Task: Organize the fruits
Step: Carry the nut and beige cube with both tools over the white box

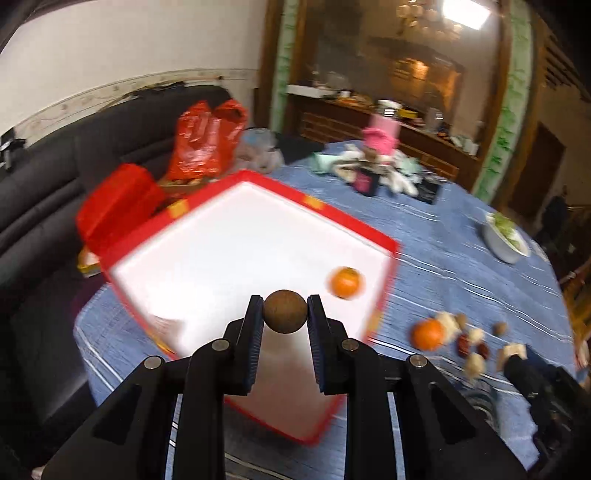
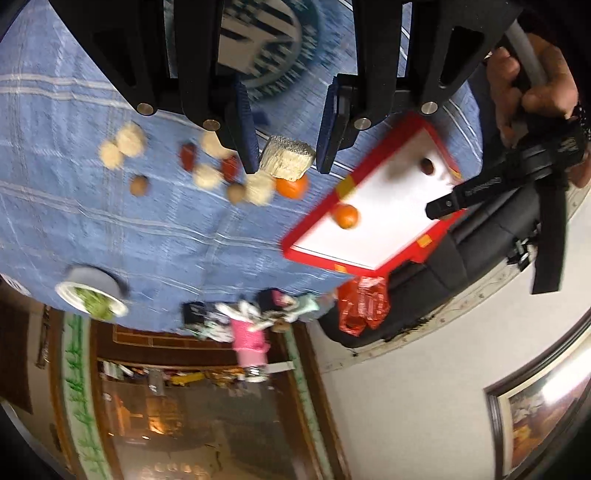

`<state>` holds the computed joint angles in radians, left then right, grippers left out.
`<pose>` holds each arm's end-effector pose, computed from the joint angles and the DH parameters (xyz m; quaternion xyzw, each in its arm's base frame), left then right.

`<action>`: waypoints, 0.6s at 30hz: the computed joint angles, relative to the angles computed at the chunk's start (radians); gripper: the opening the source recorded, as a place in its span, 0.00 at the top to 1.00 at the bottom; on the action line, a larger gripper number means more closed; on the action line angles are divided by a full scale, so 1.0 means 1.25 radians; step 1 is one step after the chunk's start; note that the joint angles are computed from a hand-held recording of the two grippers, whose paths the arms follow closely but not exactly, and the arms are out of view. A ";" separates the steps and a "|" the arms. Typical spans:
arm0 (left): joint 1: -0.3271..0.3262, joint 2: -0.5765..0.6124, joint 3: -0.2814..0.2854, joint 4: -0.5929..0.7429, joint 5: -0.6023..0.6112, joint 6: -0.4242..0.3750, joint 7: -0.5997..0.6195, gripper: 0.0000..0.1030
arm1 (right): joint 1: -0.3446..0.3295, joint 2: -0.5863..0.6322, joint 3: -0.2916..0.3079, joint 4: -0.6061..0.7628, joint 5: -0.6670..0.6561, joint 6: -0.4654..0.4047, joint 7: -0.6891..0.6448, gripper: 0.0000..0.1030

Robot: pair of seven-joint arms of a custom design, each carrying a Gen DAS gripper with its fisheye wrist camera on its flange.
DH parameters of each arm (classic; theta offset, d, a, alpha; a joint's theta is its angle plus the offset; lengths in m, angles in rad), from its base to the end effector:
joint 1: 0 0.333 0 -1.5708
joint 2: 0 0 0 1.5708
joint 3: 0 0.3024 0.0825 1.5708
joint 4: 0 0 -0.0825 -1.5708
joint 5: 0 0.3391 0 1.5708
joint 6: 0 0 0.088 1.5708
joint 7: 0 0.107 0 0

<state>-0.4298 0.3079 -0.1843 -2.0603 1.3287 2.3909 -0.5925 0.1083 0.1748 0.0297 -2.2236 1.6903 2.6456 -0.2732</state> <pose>0.4657 -0.3136 0.3131 -0.7959 0.4497 -0.2474 0.3212 0.5125 0.0445 0.3202 -0.7678 0.4623 -0.1096 0.4297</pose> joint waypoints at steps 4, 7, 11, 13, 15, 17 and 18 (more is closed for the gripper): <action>0.022 0.000 0.014 -0.004 -0.011 -0.008 0.022 0.79 | 0.032 0.021 0.026 0.040 -0.012 0.006 0.014 0.69; 0.036 0.005 0.022 -0.003 -0.015 -0.011 0.037 0.79 | 0.057 0.055 0.046 0.085 -0.041 0.007 0.052 0.69; 0.061 0.012 0.033 -0.007 -0.020 0.013 0.052 0.79 | 0.092 0.117 0.075 0.149 -0.089 0.036 0.103 0.69; 0.073 0.017 0.037 -0.010 -0.019 0.031 0.059 0.79 | 0.104 0.143 0.088 0.172 -0.110 0.053 0.119 0.69; 0.078 0.026 0.040 -0.003 -0.024 0.032 0.076 0.79 | 0.109 0.160 0.098 0.186 -0.127 0.066 0.135 0.69; 0.084 0.034 0.043 0.004 -0.024 0.047 0.090 0.79 | 0.115 0.183 0.106 0.206 -0.144 0.082 0.152 0.69; 0.084 0.042 0.045 0.011 -0.025 0.046 0.096 0.79 | 0.114 0.189 0.110 0.212 -0.154 0.086 0.162 0.69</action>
